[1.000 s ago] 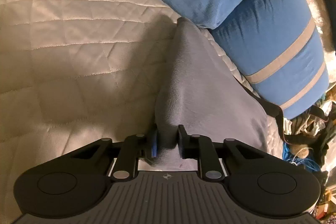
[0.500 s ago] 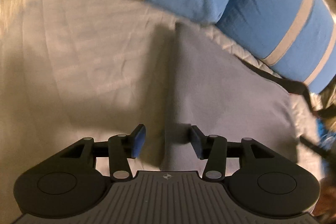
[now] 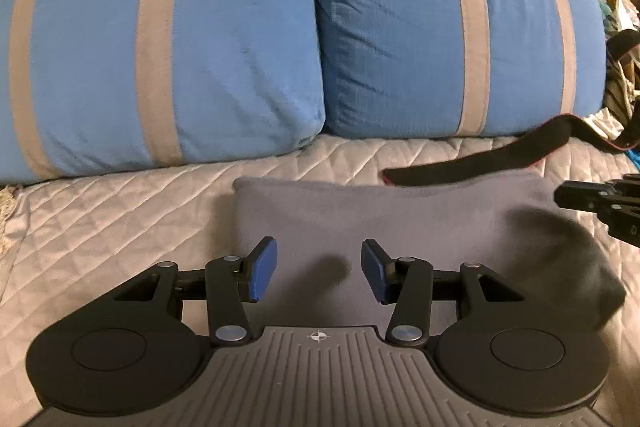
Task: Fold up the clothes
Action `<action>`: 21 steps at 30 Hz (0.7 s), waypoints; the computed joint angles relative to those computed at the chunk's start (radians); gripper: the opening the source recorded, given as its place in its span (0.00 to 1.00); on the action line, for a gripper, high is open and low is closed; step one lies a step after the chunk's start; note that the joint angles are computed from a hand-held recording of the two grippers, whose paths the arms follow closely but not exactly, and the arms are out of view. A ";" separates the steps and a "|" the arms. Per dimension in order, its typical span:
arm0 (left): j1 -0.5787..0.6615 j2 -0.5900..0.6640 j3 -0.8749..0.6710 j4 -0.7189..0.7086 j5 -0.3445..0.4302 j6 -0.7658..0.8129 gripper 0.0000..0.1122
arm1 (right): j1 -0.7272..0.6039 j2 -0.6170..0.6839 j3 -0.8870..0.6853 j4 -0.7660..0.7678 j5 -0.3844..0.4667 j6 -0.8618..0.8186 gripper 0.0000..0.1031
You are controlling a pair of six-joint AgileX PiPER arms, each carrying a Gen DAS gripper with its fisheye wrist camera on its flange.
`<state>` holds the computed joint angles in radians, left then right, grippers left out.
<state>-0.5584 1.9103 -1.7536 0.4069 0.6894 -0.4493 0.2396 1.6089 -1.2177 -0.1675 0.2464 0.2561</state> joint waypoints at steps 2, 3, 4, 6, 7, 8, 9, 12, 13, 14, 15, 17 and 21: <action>0.008 0.049 -0.070 -0.038 0.030 0.035 0.40 | 0.001 0.044 -0.057 0.049 0.030 -0.051 0.08; 0.011 0.077 -0.111 -0.056 0.052 0.052 0.40 | -0.012 0.065 -0.082 0.115 0.047 -0.114 0.08; 0.016 0.100 -0.143 -0.074 0.065 0.073 0.40 | -0.022 0.088 -0.104 0.166 0.070 -0.158 0.08; 0.023 0.149 -0.205 -0.094 0.091 0.111 0.40 | -0.035 0.130 -0.131 0.149 0.107 -0.136 0.17; 0.025 0.176 -0.240 -0.092 0.113 0.114 0.40 | -0.038 0.143 -0.135 0.106 0.115 -0.096 0.16; 0.027 0.198 -0.267 -0.089 0.129 0.110 0.40 | -0.043 0.147 -0.131 0.104 0.114 -0.093 0.16; 0.030 0.214 -0.284 -0.082 0.139 0.093 0.40 | -0.051 0.147 -0.126 0.129 0.110 -0.117 0.16; 0.040 0.238 -0.299 -0.051 0.130 0.036 0.40 | -0.054 0.144 -0.121 0.106 0.106 -0.104 0.16; 0.042 0.245 -0.305 -0.041 0.127 0.022 0.40 | -0.049 0.142 -0.121 0.071 0.108 -0.077 0.16; 0.043 0.254 -0.310 -0.030 0.124 0.005 0.40 | -0.048 0.139 -0.119 0.059 0.108 -0.070 0.16; 0.042 0.261 -0.315 -0.016 0.122 -0.012 0.41 | -0.049 0.136 -0.117 0.051 0.109 -0.063 0.16; 0.036 0.282 -0.346 0.008 0.138 -0.033 0.41 | -0.049 0.124 -0.108 0.006 0.102 -0.019 0.16; 0.034 0.320 -0.419 0.023 0.181 -0.064 0.42 | -0.042 0.069 -0.051 -0.161 0.037 0.145 0.07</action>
